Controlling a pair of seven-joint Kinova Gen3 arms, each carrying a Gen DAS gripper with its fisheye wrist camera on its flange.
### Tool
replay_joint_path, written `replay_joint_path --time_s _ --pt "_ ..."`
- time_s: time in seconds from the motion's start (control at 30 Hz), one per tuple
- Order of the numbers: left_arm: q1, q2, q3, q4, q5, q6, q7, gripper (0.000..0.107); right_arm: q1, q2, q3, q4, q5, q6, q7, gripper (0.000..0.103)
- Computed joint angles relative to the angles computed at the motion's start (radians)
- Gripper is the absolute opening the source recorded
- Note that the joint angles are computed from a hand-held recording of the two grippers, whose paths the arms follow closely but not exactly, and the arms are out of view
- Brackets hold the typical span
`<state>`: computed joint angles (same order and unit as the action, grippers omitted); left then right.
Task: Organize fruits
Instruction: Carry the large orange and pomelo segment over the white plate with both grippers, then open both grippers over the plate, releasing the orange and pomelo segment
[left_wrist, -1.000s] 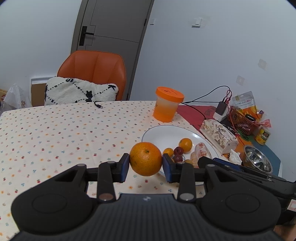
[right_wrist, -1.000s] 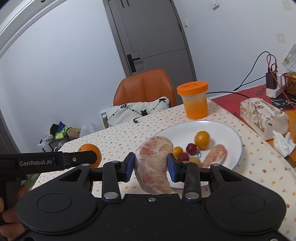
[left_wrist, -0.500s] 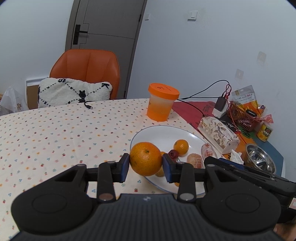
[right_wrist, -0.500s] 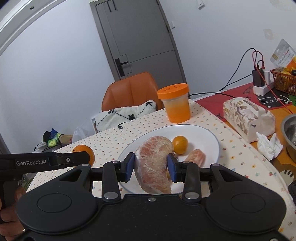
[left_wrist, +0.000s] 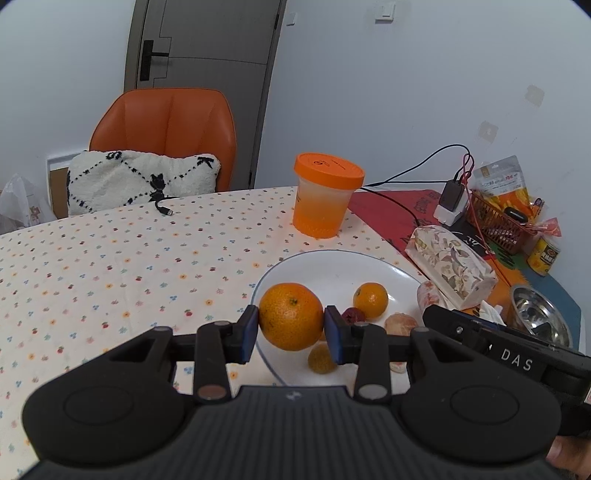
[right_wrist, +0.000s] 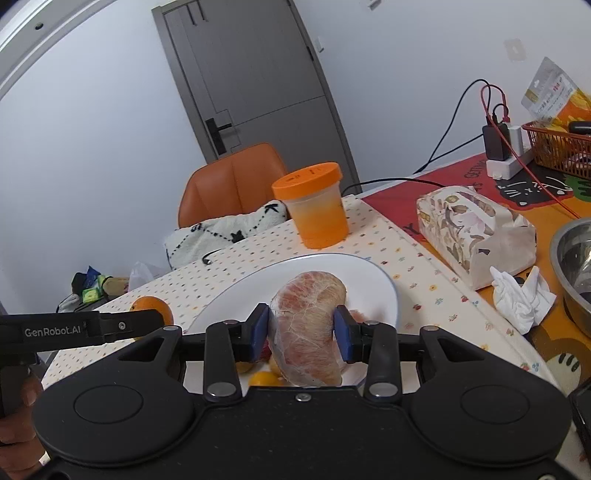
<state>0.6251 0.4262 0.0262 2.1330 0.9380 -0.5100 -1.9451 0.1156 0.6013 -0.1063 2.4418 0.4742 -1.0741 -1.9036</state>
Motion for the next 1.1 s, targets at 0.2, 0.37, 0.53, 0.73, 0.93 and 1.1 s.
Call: replay_joint_path --time_s 0.2,0.37,0.53,0.73,0.93,1.1 --pt "-0.018 0.035 -0.015 -0.049 -0.026 0.052 -0.002 0.037 -0.011 0.004 0.002 -0.047 -0.02 0.048 -0.017 0.036" --pt "-0.014 0.063 -0.046 -0.093 -0.03 0.108 -0.012 0.037 -0.015 0.013 -0.001 -0.077 -0.029 0.064 -0.029 0.036" --pt "0.0 0.084 -0.077 -0.109 -0.044 0.119 0.019 0.038 -0.013 0.025 -0.005 -0.107 -0.021 0.088 -0.049 0.036" --pt "0.007 0.081 -0.1 -0.106 -0.032 0.128 0.027 0.041 -0.009 0.036 -0.009 -0.13 -0.014 0.107 -0.067 0.036" --pt "-0.003 0.065 -0.088 -0.079 -0.046 0.106 0.045 0.048 -0.011 0.04 -0.009 -0.138 -0.02 0.111 -0.072 0.036" --pt "-0.006 0.05 -0.082 -0.051 -0.04 0.08 0.056 0.056 -0.021 0.042 -0.011 -0.142 -0.031 0.107 -0.07 0.038"
